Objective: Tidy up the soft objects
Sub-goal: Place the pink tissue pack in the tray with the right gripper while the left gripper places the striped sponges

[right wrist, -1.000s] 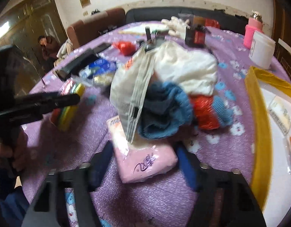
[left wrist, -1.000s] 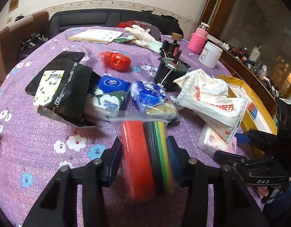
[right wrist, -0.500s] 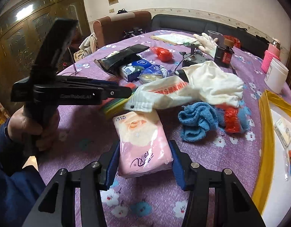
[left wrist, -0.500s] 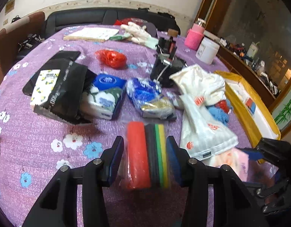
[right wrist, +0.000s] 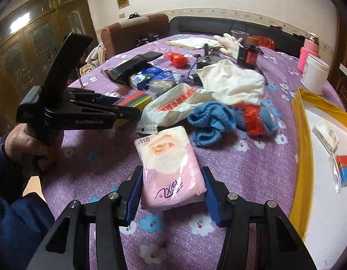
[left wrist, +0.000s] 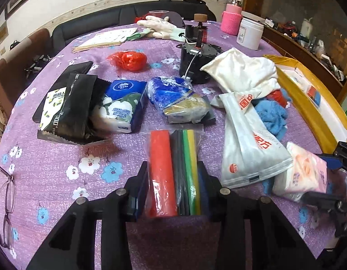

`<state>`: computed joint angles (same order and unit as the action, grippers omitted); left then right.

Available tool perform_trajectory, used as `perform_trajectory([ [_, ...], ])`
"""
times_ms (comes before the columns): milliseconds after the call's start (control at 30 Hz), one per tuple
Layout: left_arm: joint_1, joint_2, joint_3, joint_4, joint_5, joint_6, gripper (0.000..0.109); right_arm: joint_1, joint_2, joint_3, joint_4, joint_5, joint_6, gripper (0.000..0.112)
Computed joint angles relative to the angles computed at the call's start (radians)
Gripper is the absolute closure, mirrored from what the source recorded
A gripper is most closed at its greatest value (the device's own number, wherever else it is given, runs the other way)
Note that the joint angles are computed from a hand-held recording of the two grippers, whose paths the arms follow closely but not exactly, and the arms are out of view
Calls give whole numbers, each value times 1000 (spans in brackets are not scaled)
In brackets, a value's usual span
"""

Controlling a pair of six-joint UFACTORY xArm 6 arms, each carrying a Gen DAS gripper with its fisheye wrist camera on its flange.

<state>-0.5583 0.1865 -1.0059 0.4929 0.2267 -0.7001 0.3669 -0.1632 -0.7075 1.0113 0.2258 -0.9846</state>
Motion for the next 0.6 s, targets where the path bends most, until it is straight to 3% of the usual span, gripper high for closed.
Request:
perform_trajectory([
  [133,15,-43,65,-121,-92,81,70,-23,-31,23,31,-2,-14,58],
  [267,26,-86,92,-107,-130,66,70,-50,-47,27,86,-5,-33,58],
  [600,-69,-62,21,-515,-136,453,70,-125,-93,28,200,-38,-56,58],
])
